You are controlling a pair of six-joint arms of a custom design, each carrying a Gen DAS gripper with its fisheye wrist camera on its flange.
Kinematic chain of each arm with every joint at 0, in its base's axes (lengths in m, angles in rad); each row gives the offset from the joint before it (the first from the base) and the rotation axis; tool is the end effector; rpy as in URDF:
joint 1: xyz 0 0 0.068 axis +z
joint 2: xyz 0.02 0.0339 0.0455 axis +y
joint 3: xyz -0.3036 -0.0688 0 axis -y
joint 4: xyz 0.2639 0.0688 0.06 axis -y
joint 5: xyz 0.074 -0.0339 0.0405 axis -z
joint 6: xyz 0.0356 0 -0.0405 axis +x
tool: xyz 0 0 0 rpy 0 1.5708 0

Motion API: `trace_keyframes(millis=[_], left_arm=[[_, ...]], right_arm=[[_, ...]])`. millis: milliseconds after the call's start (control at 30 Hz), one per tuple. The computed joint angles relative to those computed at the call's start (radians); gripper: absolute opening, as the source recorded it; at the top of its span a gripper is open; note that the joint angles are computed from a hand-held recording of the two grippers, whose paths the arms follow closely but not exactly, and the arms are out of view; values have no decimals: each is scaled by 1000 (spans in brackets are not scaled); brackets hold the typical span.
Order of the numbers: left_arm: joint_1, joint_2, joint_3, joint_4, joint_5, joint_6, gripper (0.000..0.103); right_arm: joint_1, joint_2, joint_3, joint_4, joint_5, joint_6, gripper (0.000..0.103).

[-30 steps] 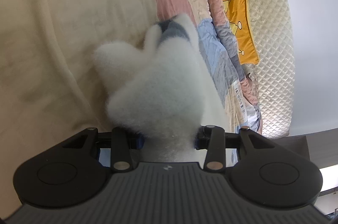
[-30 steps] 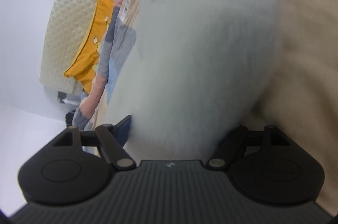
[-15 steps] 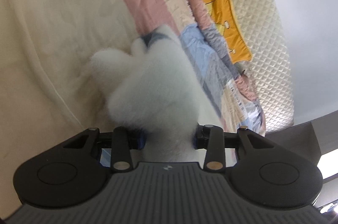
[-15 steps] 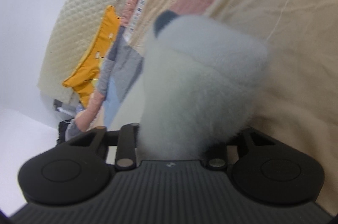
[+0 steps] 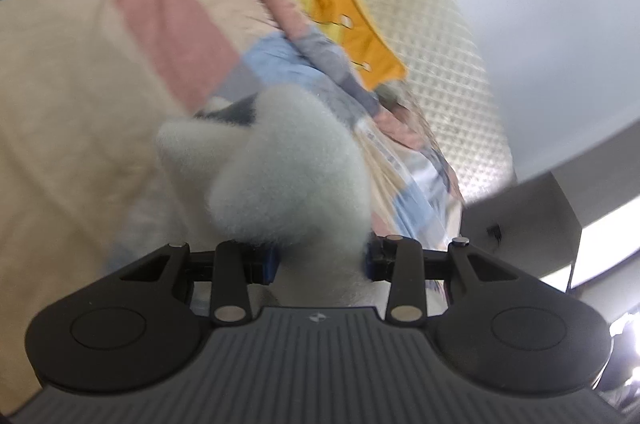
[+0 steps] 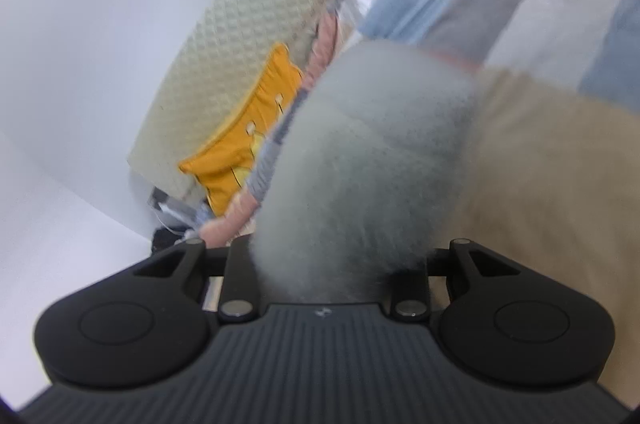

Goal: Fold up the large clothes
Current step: 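Grasp the blanket edge with both grippers and fold it over again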

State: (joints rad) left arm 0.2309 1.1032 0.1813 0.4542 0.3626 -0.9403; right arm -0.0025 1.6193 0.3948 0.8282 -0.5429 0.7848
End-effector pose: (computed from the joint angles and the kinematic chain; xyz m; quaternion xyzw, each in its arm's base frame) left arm 0.1841 0.0303 0.1621 -0.3843 0.7504 -0.3230 0.4300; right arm 0.2772 0.0177 0.1485 0.1704 0.7976 0.4099 0.4084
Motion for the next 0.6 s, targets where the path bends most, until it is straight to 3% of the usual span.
trace_keyframes(millis=[267, 600], left_arm=[[-283, 350, 339, 62, -167, -80, 42], [-388, 915, 1053, -110, -214, -74, 42]], right_arm=[[-195, 68, 248, -135, -143, -86, 37], [-275, 437, 797, -298, -160, -106, 37]])
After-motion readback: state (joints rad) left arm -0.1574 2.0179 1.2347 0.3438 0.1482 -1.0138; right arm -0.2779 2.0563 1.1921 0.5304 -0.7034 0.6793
